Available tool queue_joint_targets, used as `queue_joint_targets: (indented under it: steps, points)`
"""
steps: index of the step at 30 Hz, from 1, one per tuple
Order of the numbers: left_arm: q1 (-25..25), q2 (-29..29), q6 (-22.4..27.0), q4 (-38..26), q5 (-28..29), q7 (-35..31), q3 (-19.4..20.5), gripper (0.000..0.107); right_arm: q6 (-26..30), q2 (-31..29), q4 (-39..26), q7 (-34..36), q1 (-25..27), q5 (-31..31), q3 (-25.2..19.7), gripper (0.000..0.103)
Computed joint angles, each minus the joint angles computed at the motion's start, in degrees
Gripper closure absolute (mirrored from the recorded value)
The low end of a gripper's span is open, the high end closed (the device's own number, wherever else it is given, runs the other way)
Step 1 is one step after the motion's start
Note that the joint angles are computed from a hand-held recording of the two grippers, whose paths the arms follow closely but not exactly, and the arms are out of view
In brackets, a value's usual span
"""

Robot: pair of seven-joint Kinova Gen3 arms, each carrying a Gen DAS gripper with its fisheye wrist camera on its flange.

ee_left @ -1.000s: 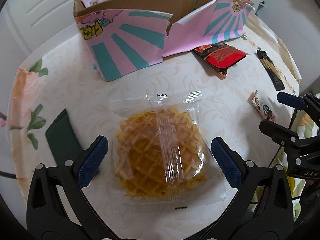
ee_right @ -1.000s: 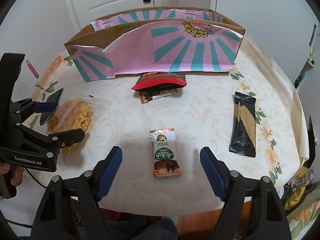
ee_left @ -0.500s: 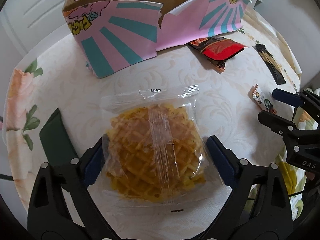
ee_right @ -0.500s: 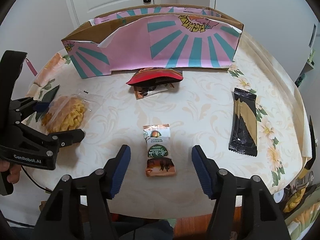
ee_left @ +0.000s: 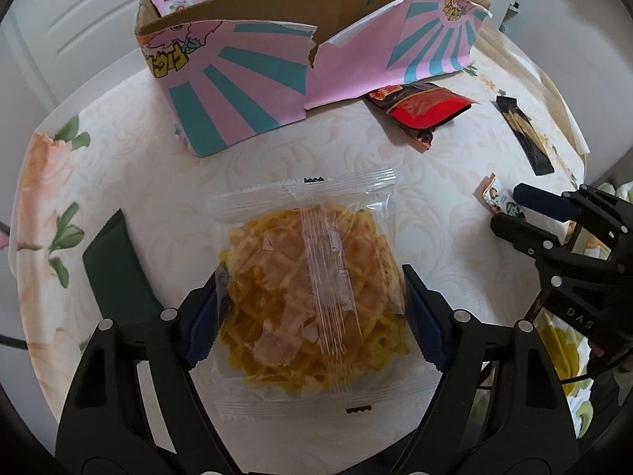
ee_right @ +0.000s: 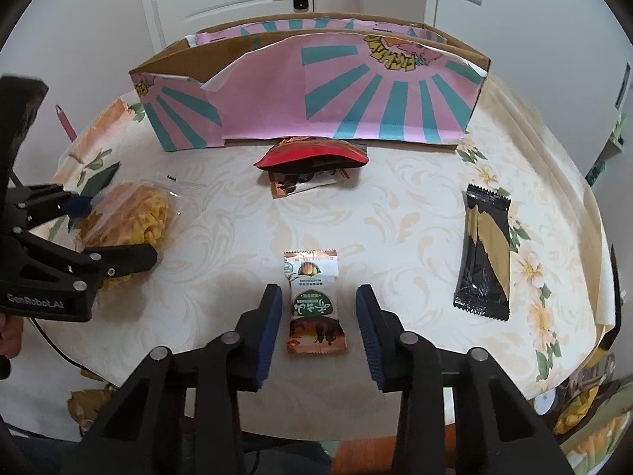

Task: Organize snacks
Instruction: 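Close left gripper on the wrapped waffle while right gripper closes on the brown snack packet, then lift the waffle and brown packet and carry both over the box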

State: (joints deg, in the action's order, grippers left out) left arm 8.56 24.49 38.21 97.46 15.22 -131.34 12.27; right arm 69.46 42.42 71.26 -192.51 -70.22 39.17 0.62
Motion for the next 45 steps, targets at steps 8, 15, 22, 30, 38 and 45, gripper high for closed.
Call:
queue_joint_targets:
  steps: [8, 15, 22, 30, 38, 45]
  points:
    - [-0.12, -1.56, 0.23, 0.69, 0.4, 1.21, -0.41, 0.029, 2.18, 1.71, -2.79, 5.76, -0.42, 0.51, -0.05, 0.081]
    - [-0.77, -5.19, 0.24, 1.82, 2.27, 3.04, -0.86, 0.029, 1.35, -0.79, -0.3, 4.39, -1.18, 2.06, 0.54, 0.081]
    - [1.21, -8.37, 0.65, 0.5, 2.79, 9.29, -1.85, 0.029, -0.04, -5.64, 3.91, 2.34, -0.44, 4.19, -0.53, 0.081]
    - [2.74, -10.97, 1.92, -4.09, 2.12, 17.86, -2.74, 0.029, -1.83, -13.63, 9.35, 3.37, 2.8, 7.79, -3.28, 0.081]
    - [5.12, -10.69, 2.18, -10.19, -1.28, 26.3, -3.03, 0.029, -4.26, -20.94, 12.39, 10.56, 9.71, 9.46, -6.31, 0.081]
    - [5.69, -4.62, 7.73, -21.52, -3.32, 27.82, -2.31, 0.029, -6.88, -22.05, 10.27, 16.45, 15.08, 8.0, -6.73, 0.081]
